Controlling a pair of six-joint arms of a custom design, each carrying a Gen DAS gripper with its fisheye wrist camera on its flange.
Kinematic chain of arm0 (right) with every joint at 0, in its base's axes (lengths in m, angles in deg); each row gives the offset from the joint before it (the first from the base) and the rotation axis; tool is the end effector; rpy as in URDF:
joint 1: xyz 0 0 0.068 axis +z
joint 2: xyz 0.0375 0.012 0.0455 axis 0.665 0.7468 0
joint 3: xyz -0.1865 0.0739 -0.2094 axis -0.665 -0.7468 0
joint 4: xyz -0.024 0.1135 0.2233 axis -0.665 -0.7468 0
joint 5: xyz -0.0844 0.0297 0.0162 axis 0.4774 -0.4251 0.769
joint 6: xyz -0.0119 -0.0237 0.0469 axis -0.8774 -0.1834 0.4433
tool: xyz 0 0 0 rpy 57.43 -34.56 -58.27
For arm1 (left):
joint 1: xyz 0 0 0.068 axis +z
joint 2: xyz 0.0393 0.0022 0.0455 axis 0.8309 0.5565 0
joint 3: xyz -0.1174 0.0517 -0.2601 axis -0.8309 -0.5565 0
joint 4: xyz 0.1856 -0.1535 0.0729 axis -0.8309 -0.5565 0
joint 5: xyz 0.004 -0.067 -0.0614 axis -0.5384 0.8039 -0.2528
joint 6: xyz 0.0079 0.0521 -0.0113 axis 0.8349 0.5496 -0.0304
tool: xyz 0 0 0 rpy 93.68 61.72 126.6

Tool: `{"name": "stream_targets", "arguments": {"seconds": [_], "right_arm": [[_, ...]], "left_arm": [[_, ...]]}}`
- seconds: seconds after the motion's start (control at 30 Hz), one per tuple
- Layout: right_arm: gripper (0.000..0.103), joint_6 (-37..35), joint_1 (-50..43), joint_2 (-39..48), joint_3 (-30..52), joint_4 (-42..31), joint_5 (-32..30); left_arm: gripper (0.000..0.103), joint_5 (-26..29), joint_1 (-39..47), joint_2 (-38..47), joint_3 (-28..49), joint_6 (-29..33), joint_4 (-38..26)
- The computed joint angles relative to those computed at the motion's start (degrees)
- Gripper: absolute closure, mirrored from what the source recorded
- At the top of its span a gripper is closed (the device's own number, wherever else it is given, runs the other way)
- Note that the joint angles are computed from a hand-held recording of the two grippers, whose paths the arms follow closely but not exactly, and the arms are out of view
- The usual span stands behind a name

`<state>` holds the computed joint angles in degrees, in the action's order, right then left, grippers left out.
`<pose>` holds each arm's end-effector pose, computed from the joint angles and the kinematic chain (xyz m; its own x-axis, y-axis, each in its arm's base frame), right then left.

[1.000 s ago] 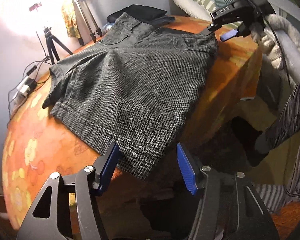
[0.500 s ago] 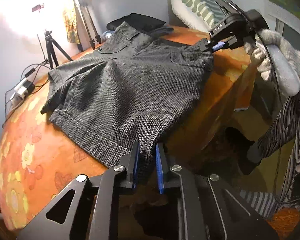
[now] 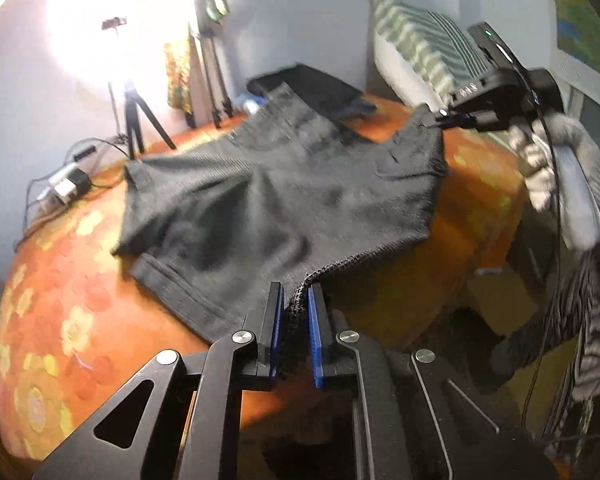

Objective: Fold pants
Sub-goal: 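Grasp the hem of the grey shorts leg with the left gripper, then lift the held leg hem with the left gripper and fold it over the other leg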

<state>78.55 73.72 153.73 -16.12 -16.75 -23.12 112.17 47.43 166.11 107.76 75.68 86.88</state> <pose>0.2628 0.1480 0.1041 -0.5405 0.5901 -0.5997 0.3892 0.8073 0.4436 0.3129 -0.0629 0.1560 -0.4352 0.5091 -0.7426 0.7081 0.7030 0.0669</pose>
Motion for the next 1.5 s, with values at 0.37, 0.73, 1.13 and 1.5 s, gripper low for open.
{"name": "stream_targets", "arguments": {"seconds": [0.37, 0.73, 1.13, 1.5], "right_arm": [[0.095, -5.47, -1.08, -4.58, 11.06, -8.67, 2.66], [0.100, -15.05, -6.26, 4.67, 31.88, -16.66, 5.13], [0.028, -26.64, -15.28, 18.72, 42.65, -25.81, -6.88], [0.028, -27.44, -20.33, 27.59, 50.19, -28.28, -20.36]], "left_arm": [[0.093, 0.61, 4.24, 4.93, 16.75, -5.72, -4.81], [0.093, -2.65, 4.54, 19.08, 36.53, -9.56, -8.56], [0.103, -3.82, 5.34, 29.33, 48.43, -10.99, -14.11], [0.071, 0.45, 7.64, 33.40, 56.23, -12.11, -29.48]]}}
